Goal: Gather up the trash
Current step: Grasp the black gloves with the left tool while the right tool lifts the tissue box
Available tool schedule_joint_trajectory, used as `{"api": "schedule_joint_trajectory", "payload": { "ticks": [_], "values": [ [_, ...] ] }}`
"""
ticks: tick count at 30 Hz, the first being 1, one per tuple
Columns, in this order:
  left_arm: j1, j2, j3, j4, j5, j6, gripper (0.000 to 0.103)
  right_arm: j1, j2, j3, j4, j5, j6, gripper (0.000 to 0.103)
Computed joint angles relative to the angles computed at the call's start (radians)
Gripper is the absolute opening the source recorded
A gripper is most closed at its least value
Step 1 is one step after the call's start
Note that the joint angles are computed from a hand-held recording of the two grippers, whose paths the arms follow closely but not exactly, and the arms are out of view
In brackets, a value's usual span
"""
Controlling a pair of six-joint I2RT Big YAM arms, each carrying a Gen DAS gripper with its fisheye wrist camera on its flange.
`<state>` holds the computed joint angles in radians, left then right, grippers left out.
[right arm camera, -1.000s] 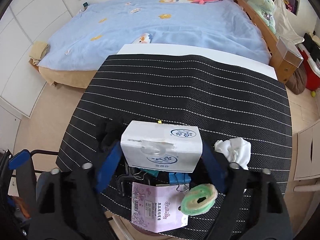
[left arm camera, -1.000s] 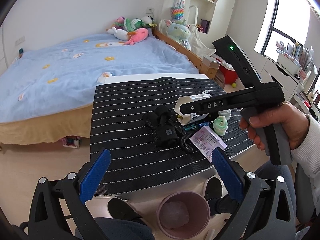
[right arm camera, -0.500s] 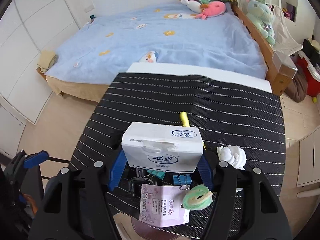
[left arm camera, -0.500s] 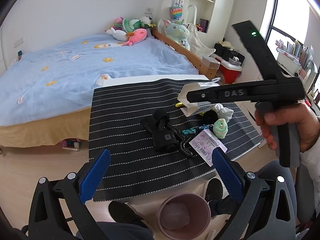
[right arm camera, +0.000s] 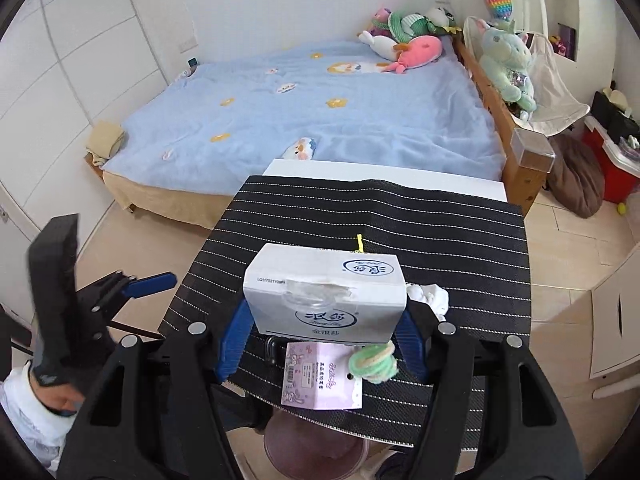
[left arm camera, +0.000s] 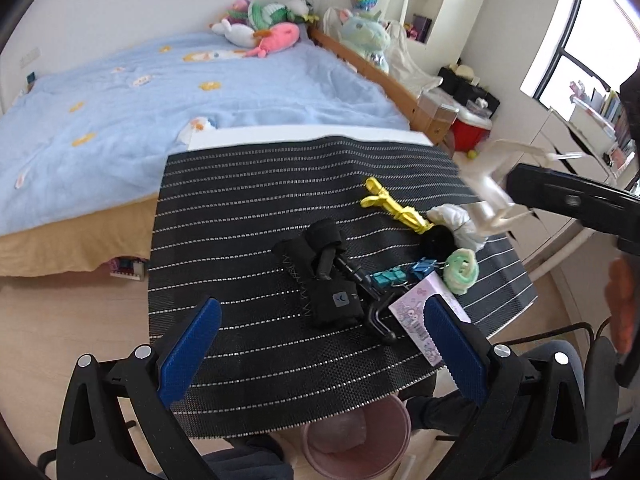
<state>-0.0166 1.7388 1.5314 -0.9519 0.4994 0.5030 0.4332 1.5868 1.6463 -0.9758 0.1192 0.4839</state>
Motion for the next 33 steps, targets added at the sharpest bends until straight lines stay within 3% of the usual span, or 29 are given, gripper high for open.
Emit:
{"api": "schedule_joint_trajectory", "payload": {
  "ticks": [6,11,20,27,33],
  "values": [
    [-0.03,0.079,0.073,-0.064,-0.084,-0.046,0.097,-0.011,-0.032,-0.041,0.01,-0.002,0.014,0.063],
    [-0.048,0.103,0.082,-0.072,-0.116,-0.041,0.096,-0.02,-0.046,-0.065,0.019,-0.008,0.022,0.063],
    [-0.054,0.133,0.113,-0.115,-0.128,-0.027,0.04,-0.02,-0.052,-0.082,0.03,-0.019,0.025,0.063],
    [-0.044,0.124,0.105,-0.095,-0.104,-0.018,0.02,-0.02,-0.048,-0.091,0.036,-0.027,0.028,0.063],
    [-0.039,0.1,0.084,-0.057,-0.093,-0.012,0.016,-0.015,-0.05,-0.101,0.039,-0.03,0.03,0.063]
  ]
}}
